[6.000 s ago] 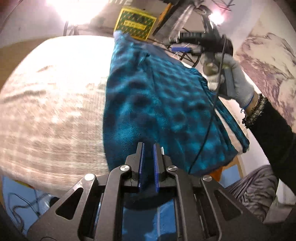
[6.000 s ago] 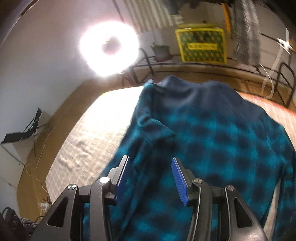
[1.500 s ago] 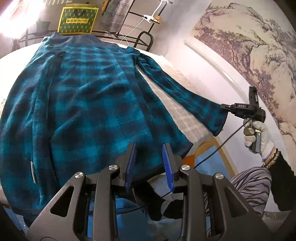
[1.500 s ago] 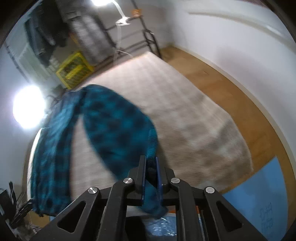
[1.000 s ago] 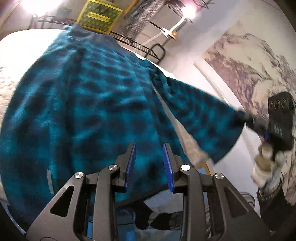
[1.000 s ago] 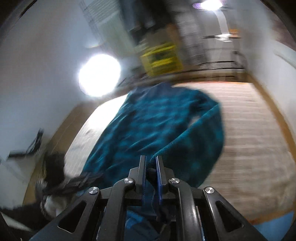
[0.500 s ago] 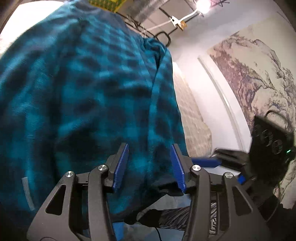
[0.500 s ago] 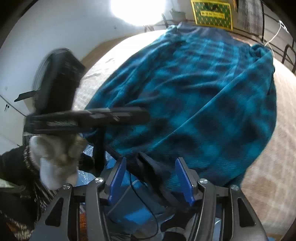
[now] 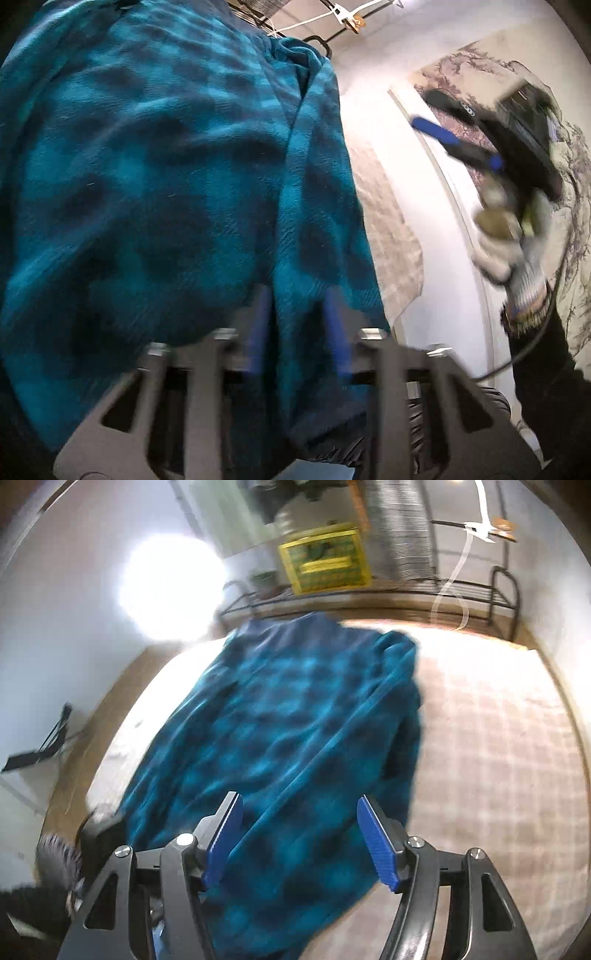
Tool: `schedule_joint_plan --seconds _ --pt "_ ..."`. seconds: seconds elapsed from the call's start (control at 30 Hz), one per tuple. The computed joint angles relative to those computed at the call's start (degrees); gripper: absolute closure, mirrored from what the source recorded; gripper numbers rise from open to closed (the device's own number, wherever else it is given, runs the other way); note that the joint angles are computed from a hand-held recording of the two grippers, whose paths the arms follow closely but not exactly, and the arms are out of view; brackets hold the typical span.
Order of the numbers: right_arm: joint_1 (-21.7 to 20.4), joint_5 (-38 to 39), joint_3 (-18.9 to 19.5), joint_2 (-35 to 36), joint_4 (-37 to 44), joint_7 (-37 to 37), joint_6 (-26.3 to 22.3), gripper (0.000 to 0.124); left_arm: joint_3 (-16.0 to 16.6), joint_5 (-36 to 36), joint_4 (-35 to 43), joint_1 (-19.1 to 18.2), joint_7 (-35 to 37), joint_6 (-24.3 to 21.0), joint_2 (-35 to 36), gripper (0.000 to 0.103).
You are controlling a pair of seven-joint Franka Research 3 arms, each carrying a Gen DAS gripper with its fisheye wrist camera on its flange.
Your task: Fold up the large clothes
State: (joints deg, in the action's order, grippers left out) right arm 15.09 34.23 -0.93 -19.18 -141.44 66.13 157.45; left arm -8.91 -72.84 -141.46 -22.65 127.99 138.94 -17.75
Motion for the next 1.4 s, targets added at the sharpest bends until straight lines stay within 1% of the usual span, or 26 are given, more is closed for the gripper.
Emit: schedule_joint_plan --seconds 0.07,0.1,0.17,0.2,0.33,0.4,0.47,0.6,0.63,0.67,0.7,0.73,0.77,0.83,0.93,0.97,1.0,1.1,1.2,1.3,1.4 --pt "-1.17 -0.72 -0.41 5.08 4.53 1.09 0.76 0.057 -0.30 0.35 0.42 -0.20 0.64 0.29 0.35 0.094" --pt "-2.19 -2.00 -0.14 7.59 6.80 2.55 1.25 0.057 -0.20 -0.03 0.27 -0.36 1.16 0.03 0.05 0.097" --pt "-3.37 -3.47 0.04 11.96 10.74 3.86 2.08 0.057 0.09 -0.68 -0.26 -0.56 2.01 -0.81 -1.13 0.098" --pt "-3.96 -4.56 0.26 12.96 11.73 4.82 2.36 0.057 0.02 -0.69 -0.30 -0.62 2.13 -0.71 -1.50 0.098" --pt "-6.07 -9.66 0.38 21.91 20.72 11.52 2.83 0.057 0.28 -0.76 -1.43 -1.23 3.11 -1.16 -3.99 0.099" --pt "-6.57 -12.94 -0.20 27.07 26.35 16.66 2.17 0.060 0.44 -0.46 -1.92 -1.64 3.31 -1.60 -4.86 0.099" --pt "-6.82 -15.72 -1.01 32.06 32.46 21.18 -0.25 0.075 0.45 -0.09 -1.93 -1.95 3.32 -1.72 -4.87 0.099" --pt "-7.00 -19.19 -1.94 40.41 43.03 27.15 -4.66 0.079 0.65 0.23 -2.00 -2.19 3.12 -1.85 -4.56 0.099" --pt "-7.06 -19.79 -1.92 42.14 45.15 27.86 -5.46 0.084 0.82 0.25 -2.00 -2.13 3.10 -1.99 -4.45 0.099" --pt "-7.29 -19.96 -1.57 44.21 47.84 28.08 -6.69 0.096 1.02 0.16 -1.90 -2.01 3.14 -2.14 -4.18 0.099" --pt "-7.66 -19.62 -1.01 44.78 48.55 27.72 -7.00 0.104 1.05 0.02 -1.87 -1.94 3.07 -2.23 -4.09 0.099" --pt "-8.28 -18.76 -0.11 45.75 49.81 26.75 -7.42 0.119 1.14 -0.22 -1.84 -1.88 3.08 -2.42 -4.02 0.099" --pt "-8.08 -18.80 0.08 46.26 50.73 26.80 -7.79 0.120 1.22 -0.54 -1.96 -1.81 3.26 -2.57 -4.10 0.099" --pt "-5.78 -22.34 -1.74 46.03 50.74 29.12 -6.65 0.121 1.38 -1.62 -2.07 -1.73 3.93 -2.88 -4.09 0.099" --pt "-0.83 -31.71 -5.73 44.50 50.60 34.56 -5.19 0.122 1.85 -3.38 -3.27 -1.38 4.97 -4.06 -5.25 0.100" --pt "1.38 -36.30 -7.38 44.20 51.09 36.61 -5.24 0.122 1.94 -3.93 -3.74 -1.25 4.90 -4.49 -5.77 0.100" --pt "2.37 -39.08 -7.61 44.19 52.00 37.13 -5.71 0.122 2.06 -4.41 -4.08 -1.10 4.88 -4.90 -6.13 0.100" --pt "3.91 -43.93 -6.55 46.85 57.66 36.39 -9.11 0.122 2.24 -5.08 -5.45 -0.44 4.36 -5.73 -7.57 0.101" --pt "5.85 -47.45 -5.93 52.91 66.15 34.75 -13.53 0.122 2.42 -5.21 -6.42 0.09 3.71 -5.90 -8.53 0.101" --pt "6.12 -46.34 -4.72 59.08 73.75 33.20 -17.20 0.122 2.14 -4.58 -6.87 0.41 3.78 -5.54 -8.52 0.101" --pt "6.09 -44.07 -3.88 67.23 83.96 31.68 -21.82 0.122 2.01 -4.07 -7.17 0.56 3.24 -4.80 -7.71 0.101"
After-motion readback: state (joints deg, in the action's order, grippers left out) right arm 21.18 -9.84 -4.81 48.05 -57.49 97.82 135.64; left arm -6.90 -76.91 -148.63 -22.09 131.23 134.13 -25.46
